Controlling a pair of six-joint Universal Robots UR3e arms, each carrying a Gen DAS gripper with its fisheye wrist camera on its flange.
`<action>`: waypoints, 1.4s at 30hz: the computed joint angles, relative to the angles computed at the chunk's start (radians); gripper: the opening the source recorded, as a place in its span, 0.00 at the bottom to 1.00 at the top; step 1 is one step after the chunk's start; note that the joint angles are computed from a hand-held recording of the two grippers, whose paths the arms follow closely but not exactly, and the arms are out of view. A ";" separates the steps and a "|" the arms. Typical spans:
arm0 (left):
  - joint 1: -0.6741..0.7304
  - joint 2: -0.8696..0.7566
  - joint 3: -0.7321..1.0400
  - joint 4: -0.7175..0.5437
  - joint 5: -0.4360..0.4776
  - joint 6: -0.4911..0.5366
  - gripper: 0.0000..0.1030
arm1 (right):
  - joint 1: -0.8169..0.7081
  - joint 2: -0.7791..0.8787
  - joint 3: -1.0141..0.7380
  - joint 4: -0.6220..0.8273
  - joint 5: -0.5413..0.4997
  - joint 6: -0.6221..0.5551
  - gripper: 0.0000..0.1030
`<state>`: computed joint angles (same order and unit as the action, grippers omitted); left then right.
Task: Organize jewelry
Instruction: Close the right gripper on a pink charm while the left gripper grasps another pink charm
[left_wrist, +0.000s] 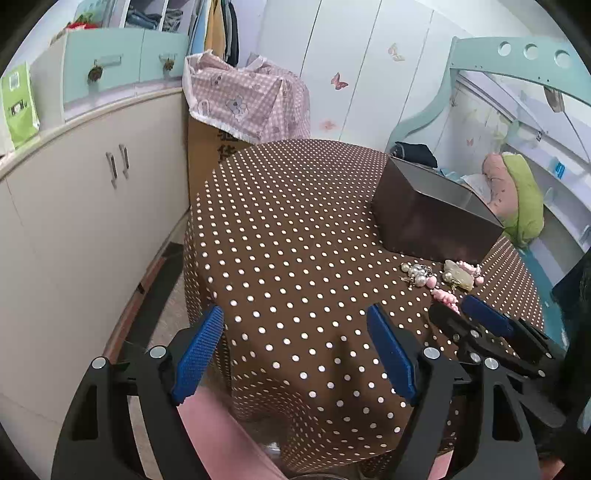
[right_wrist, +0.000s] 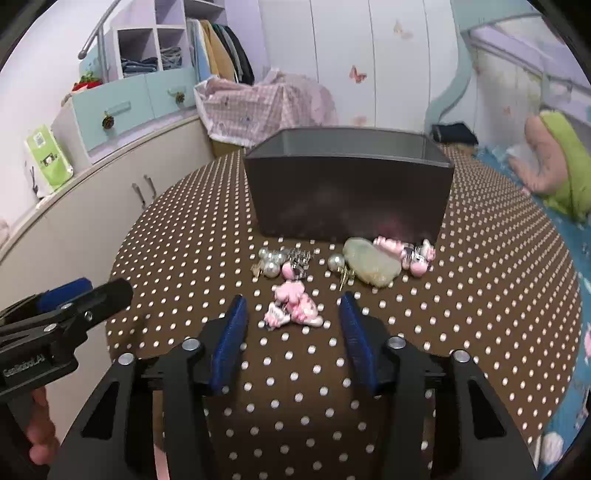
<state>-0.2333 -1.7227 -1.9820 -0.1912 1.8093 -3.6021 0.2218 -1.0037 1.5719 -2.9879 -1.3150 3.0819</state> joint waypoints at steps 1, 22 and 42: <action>0.001 -0.001 -0.002 0.002 -0.003 -0.002 0.75 | 0.004 0.008 -0.007 -0.005 -0.009 -0.006 0.35; -0.104 -0.194 0.308 -0.133 -0.058 -0.008 0.75 | -0.133 -0.105 0.169 -0.180 -0.005 0.034 0.28; -0.221 -0.531 0.883 -0.509 0.099 -0.115 0.60 | -0.332 -0.106 0.232 -0.250 0.085 0.063 0.22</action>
<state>-0.4541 -2.2540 -1.0992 -0.6999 1.9086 -3.7169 -0.1103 -1.1092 1.8042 -3.2381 -1.2295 3.1448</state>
